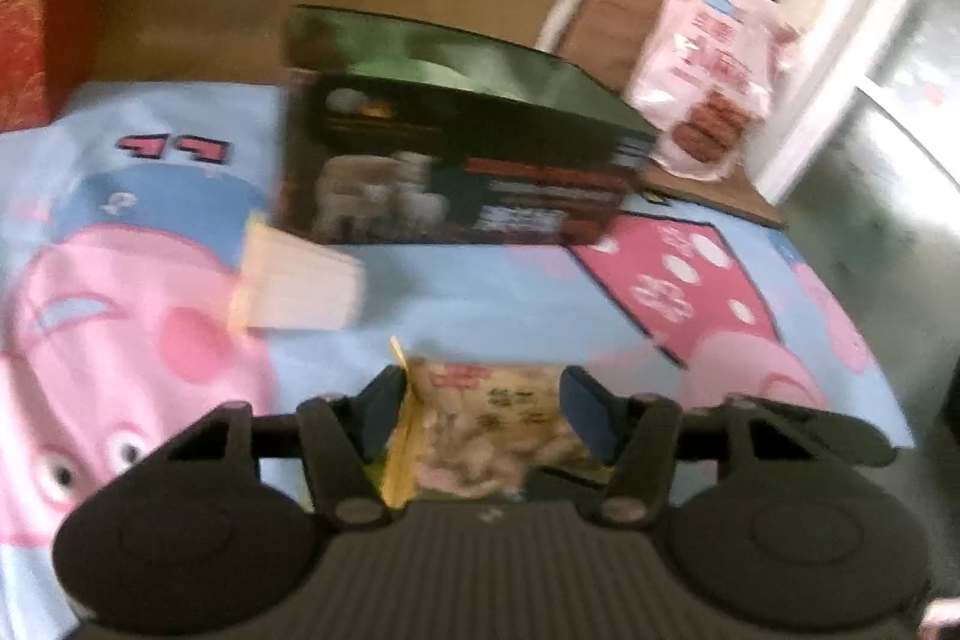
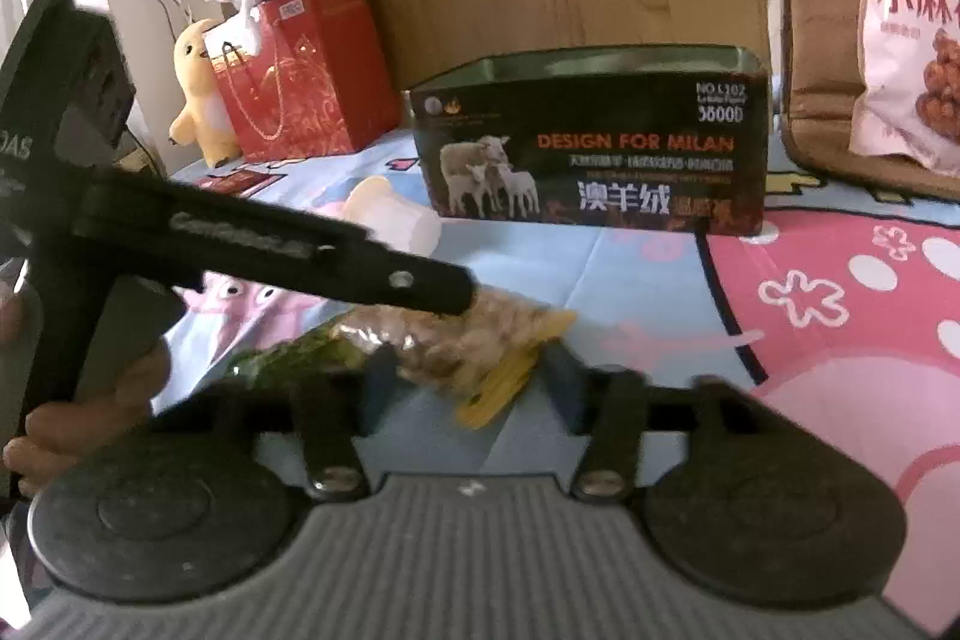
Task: Organize snacks
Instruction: 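Move the left gripper to the clear peanut packet with yellow edge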
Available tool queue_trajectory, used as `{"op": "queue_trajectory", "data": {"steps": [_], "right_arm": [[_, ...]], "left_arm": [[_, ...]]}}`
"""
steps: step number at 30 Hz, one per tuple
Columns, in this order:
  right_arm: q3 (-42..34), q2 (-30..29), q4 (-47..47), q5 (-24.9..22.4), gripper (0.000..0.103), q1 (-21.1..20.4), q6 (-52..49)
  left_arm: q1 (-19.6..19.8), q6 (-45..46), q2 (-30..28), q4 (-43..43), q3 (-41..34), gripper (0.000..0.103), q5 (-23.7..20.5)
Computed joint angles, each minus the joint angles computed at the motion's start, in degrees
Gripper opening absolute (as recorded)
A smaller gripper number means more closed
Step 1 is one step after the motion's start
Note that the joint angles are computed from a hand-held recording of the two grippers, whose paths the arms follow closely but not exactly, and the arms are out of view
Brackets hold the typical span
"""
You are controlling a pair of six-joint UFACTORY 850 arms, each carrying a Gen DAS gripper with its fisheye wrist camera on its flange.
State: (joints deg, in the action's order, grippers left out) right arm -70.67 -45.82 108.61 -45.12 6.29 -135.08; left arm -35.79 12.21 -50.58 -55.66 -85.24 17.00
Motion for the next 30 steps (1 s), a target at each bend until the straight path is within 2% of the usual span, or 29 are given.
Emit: {"op": "queue_trajectory", "data": {"steps": [2,4,9,12,17,20,23,26,30], "right_arm": [[3.1,1.7,4.1,0.1,0.041,-0.6,-5.7],[4.9,2.4,5.5,-0.8,0.04,-1.8,-7.3],[10.8,5.1,6.2,-3.4,0.04,-5.4,-11.8],[14.3,6.8,3.7,-5.4,0.042,-7.5,-13.3],[18.9,8.7,-0.2,-9.3,0.043,-9.2,-15.8],[20.5,9.2,-1.3,-11.0,0.044,-8.9,-17.3],[20.9,9.0,-0.1,-11.6,0.055,-7.9,-19.3],[20.7,8.7,0.4,-12.0,0.058,-7.7,-18.7],[21.7,9.2,0.4,-11.8,0.059,-8.0,-20.2]], "left_arm": [[-1.3,6.7,-0.5,-4.6,-1.3,0.057,0.0],[-2.6,9.4,-0.5,-5.5,-1.8,0.057,-0.4],[-6.1,9.4,0.0,-2.7,-1.0,0.057,-1.1],[-8.6,11.6,1.4,-2.8,1.5,0.057,0.1],[-10.7,-0.3,5.7,6.0,9.1,0.057,1.5],[-11.8,-3.8,8.2,6.3,13.6,0.057,3.4],[-12.3,-7.0,9.9,5.9,16.2,0.057,4.5],[-12.4,-9.5,11.2,5.0,18.0,0.059,6.1],[-12.0,-19.7,12.2,12.2,20.3,0.059,6.7]]}}
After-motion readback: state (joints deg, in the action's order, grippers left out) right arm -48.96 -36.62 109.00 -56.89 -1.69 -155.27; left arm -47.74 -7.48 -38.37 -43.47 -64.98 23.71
